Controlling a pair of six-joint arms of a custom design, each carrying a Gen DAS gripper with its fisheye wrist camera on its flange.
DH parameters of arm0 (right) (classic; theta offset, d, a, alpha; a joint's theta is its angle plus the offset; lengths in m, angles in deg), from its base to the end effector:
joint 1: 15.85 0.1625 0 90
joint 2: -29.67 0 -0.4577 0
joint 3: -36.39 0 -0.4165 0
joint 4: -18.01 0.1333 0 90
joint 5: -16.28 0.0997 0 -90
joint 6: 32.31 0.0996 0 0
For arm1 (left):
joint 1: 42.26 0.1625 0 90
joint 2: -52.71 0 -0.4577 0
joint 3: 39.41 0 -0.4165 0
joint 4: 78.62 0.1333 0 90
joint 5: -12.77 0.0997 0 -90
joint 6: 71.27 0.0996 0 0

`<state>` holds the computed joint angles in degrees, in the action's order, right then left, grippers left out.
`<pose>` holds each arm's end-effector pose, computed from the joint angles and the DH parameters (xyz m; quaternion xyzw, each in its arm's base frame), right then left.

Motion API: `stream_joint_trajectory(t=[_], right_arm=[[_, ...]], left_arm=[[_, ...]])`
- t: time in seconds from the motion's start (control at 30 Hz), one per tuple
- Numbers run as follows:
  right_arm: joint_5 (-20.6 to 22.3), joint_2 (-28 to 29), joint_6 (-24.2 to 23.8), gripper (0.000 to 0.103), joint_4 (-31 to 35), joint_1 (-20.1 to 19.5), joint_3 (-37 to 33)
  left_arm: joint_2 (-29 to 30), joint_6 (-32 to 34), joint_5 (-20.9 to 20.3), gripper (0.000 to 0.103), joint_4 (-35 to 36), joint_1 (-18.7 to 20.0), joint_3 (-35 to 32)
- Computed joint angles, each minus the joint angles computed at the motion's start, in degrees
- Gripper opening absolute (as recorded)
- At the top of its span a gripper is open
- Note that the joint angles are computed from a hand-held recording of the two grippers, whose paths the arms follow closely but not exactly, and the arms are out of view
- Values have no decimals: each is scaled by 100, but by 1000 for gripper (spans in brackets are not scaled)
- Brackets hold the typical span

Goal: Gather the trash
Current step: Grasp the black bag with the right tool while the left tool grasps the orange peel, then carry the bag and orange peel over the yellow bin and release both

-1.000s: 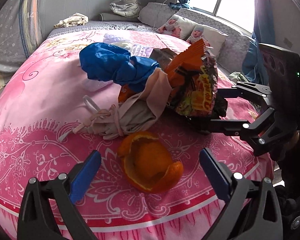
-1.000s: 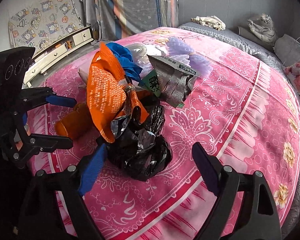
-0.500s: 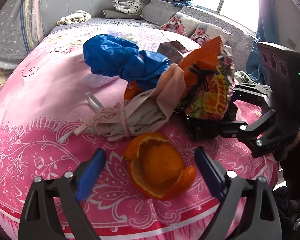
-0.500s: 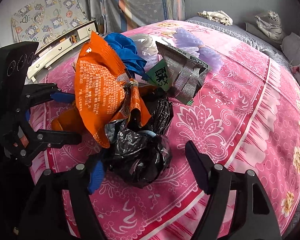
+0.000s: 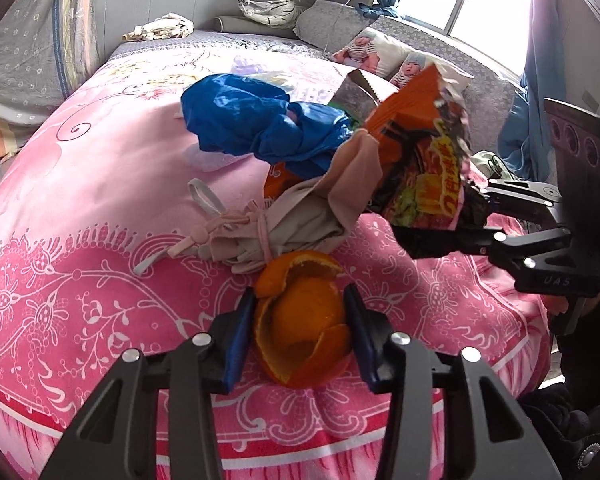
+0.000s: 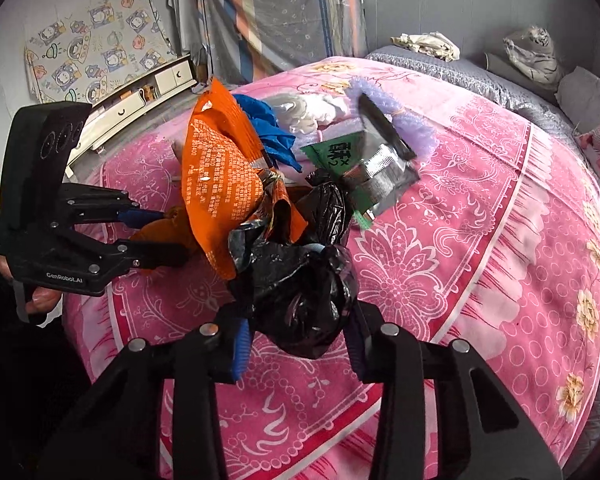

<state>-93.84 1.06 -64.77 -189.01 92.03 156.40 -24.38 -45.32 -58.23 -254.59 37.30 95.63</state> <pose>0.2545 -0.4664 -0.0759 0.3733 -0.8854 0.1949 0.1967 0.0804 -0.4780 0.2193 0.2608 0.9216 -0.2150 0.1909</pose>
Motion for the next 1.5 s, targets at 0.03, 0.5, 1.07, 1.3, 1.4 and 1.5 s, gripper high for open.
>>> stream_joint_trajectory(t=[0.03, 0.5, 1.07, 1.3, 1.4, 1.5], right_arm=[[10, -21, 12, 36, -54, 8, 24], [-95, -214, 294, 36, -940, 19, 527], [-512, -461, 843, 36, -2418, -89, 1444], [-832, -575, 1033, 36, -2811, -122, 1642], [-802, -620, 1044, 36, -3052, -213, 1777], [-842, -649, 1084, 36, -3281, -272, 1898]], left_arm=[[-20, 0, -6, 41, -7, -3, 15], [-531, -72, -140, 41, -223, 47, 249], [-990, -322, -203, 41, -202, -370, 489], [-828, -321, -250, 41, -123, -709, 536], [-730, -318, -290, 41, -80, -856, 528], [-578, -305, -310, 41, -56, -1001, 496]])
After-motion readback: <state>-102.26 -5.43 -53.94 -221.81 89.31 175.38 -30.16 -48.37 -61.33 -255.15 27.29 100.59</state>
